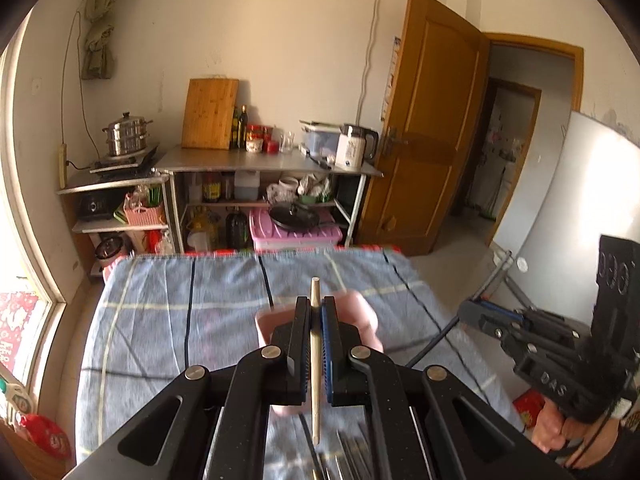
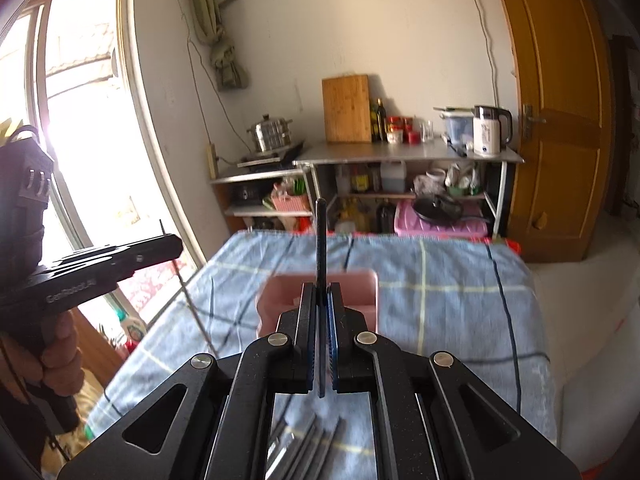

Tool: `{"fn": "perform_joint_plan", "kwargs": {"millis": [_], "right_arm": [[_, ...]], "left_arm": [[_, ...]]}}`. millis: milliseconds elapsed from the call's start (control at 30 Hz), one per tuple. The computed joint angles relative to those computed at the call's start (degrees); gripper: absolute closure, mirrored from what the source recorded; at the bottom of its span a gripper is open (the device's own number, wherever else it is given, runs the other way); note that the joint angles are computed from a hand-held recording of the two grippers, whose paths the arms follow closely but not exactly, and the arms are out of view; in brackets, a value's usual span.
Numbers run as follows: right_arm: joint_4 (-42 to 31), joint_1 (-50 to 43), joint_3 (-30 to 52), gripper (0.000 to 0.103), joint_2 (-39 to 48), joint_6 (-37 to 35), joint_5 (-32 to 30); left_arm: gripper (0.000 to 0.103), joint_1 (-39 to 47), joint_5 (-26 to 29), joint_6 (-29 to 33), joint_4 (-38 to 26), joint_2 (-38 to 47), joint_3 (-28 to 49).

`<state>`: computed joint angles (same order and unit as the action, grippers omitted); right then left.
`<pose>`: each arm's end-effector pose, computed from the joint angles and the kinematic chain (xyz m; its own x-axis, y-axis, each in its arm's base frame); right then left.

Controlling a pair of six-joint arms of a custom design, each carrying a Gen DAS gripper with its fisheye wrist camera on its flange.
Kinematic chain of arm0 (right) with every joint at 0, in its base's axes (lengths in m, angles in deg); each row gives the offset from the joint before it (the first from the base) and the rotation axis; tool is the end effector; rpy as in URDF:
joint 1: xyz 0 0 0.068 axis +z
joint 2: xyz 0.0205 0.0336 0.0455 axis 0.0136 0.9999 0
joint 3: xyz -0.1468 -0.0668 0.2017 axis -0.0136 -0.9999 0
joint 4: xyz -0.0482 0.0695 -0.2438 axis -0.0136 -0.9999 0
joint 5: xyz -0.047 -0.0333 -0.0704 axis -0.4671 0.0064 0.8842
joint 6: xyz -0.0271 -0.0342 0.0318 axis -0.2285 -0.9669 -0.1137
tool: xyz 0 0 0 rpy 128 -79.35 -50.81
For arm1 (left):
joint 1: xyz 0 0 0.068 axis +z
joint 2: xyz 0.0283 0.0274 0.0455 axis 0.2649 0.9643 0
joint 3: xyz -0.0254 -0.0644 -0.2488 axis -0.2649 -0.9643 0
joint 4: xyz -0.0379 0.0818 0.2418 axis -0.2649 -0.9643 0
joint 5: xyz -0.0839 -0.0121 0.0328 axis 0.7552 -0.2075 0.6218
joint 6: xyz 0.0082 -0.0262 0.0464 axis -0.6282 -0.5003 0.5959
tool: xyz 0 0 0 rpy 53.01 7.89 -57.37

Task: Organize utensils
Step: 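Lift both held chopsticks and carry them over the pink basket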

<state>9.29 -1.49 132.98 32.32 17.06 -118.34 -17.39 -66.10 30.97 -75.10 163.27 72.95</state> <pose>0.3283 0.0111 0.2913 -0.4873 -0.2150 -0.8464 -0.6588 0.7266 0.1947 0.2459 -0.1398 0.3469 -0.5370 -0.1843 -0.8232 -0.0789 0.9825 -0.1685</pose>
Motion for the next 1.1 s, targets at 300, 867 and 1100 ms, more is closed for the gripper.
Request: {"fn": "perform_joint_plan", "kwargs": {"millis": [300,867,1100], "right_arm": [[5.44,4.62,4.78,0.098,3.83,7.51,1.56],[4.21,8.66,5.79,0.098,14.04,4.9,5.99],[4.13,6.96,3.55,0.085,11.97,3.32,5.36]], "left_arm": [[0.098,7.91,2.79,3.5,6.65,6.33,3.12],[0.097,12.19,8.09,1.22,17.97,8.73,-10.15],[0.083,11.09,6.67,-0.03,18.58,3.97,-13.63]]}}
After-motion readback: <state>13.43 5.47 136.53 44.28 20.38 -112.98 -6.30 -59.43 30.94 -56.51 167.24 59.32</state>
